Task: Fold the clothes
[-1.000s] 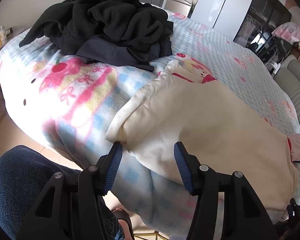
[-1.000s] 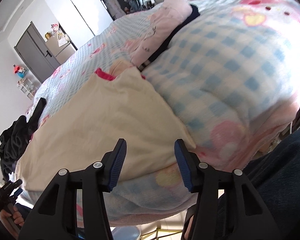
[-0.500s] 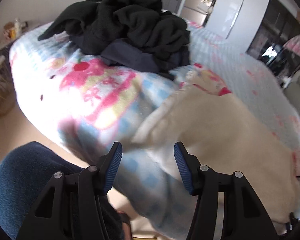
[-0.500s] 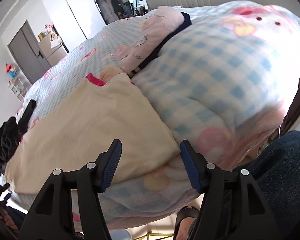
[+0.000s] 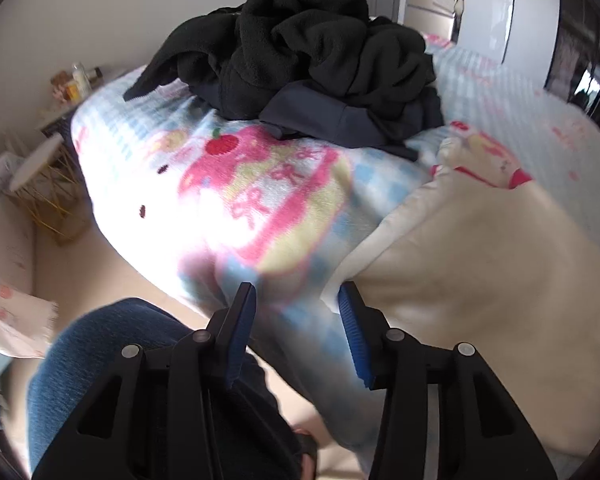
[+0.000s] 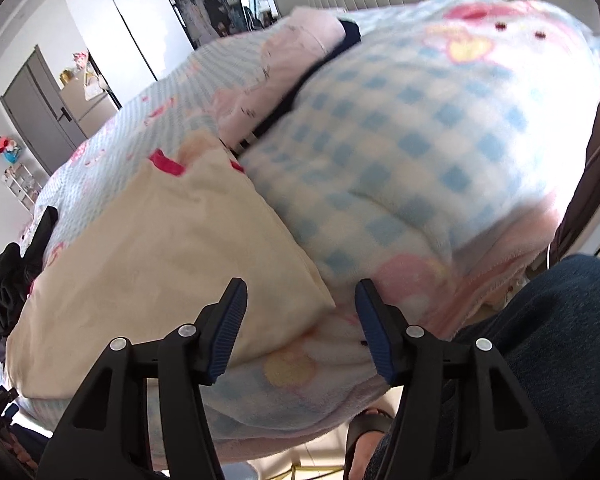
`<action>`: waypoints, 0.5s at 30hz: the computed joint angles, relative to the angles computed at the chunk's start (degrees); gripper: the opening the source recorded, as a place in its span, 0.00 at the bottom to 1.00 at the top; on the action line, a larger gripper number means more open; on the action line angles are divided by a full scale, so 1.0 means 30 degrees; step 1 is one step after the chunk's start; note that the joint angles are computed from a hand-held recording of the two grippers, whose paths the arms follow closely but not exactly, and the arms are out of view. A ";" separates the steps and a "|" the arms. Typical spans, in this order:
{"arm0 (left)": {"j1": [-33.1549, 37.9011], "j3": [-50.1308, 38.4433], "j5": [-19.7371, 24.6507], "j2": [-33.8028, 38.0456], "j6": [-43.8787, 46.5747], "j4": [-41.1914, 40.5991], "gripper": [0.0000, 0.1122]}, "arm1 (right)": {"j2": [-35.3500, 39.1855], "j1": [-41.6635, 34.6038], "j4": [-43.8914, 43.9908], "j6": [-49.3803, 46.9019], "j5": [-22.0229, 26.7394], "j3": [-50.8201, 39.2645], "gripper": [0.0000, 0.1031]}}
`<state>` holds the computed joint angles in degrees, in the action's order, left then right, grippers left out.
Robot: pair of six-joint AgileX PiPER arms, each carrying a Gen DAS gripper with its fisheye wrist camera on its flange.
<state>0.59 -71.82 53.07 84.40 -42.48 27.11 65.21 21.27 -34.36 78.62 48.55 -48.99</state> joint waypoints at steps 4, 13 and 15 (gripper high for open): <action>0.0566 -0.0372 0.1198 -0.0010 -0.2251 0.1310 0.40 | 0.0444 -0.0905 0.1585 -0.1159 0.0224 -0.0149 0.56; -0.2543 0.1151 -0.4332 -0.2557 0.4467 -0.3388 0.48 | 0.0110 0.2903 -0.3059 0.2940 0.3226 -0.0944 0.56; -0.3687 0.1073 -0.4930 -0.2294 0.6690 -0.5133 0.49 | 0.0135 0.4855 -0.5182 0.4316 0.4291 -0.1235 0.57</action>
